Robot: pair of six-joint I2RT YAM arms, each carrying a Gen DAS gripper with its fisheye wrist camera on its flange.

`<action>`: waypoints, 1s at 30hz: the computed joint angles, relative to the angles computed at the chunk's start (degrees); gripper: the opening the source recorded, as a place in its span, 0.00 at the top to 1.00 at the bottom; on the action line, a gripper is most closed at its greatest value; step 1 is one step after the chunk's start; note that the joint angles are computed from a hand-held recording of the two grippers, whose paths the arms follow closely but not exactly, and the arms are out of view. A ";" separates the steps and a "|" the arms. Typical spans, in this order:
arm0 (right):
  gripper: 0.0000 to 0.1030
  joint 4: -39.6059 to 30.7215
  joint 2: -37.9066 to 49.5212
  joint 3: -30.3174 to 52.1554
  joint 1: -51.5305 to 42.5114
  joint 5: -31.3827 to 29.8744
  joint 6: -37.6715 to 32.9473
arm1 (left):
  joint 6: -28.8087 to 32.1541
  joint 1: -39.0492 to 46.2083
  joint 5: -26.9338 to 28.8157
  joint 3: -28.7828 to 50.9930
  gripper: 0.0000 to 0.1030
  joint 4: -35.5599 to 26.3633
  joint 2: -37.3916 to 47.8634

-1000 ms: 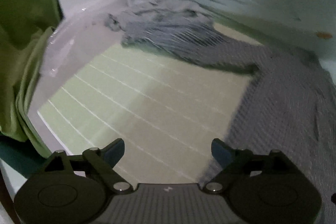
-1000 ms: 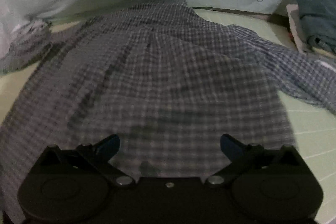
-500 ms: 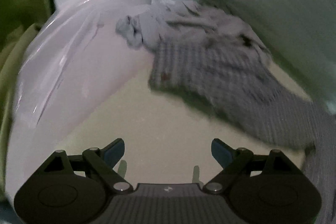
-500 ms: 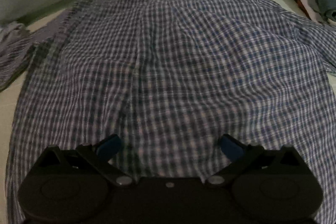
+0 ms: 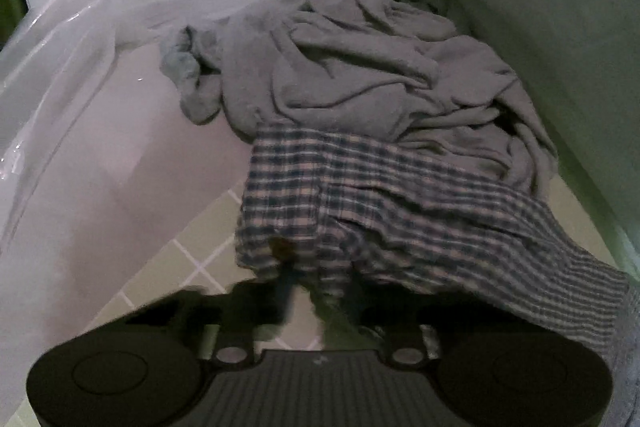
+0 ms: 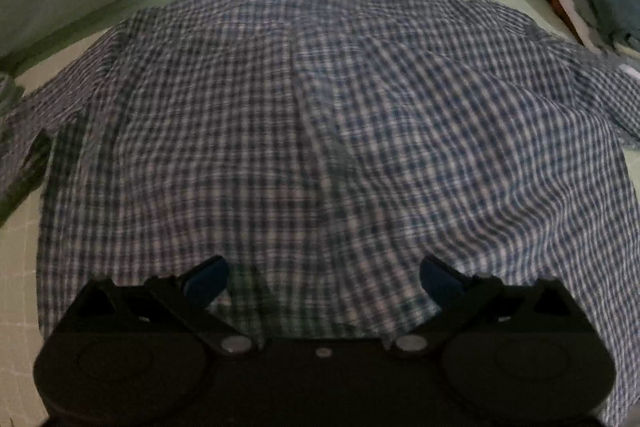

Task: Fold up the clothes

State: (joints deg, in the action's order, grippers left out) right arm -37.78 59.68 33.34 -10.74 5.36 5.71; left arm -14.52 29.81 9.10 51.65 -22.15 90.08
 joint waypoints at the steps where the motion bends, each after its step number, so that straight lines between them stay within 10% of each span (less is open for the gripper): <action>1: 0.00 -0.29 -0.31 0.03 1.85 1.61 0.70 | -0.01 0.26 0.26 -0.62 0.87 -0.05 -1.02; 14: 0.00 -3.19 -1.79 -0.77 3.77 -1.35 -1.15 | 6.13 11.17 -2.47 -12.24 0.89 -4.45 -16.71; 25: 0.00 -4.73 -8.21 -0.47 -15.24 -11.80 -14.99 | 7.97 4.54 -0.27 -16.12 0.44 -12.55 -32.22; 30: 0.00 -3.61 -8.23 -0.23 -31.64 -18.49 -28.26 | -3.51 -16.54 -7.73 -20.20 0.35 -21.52 -46.12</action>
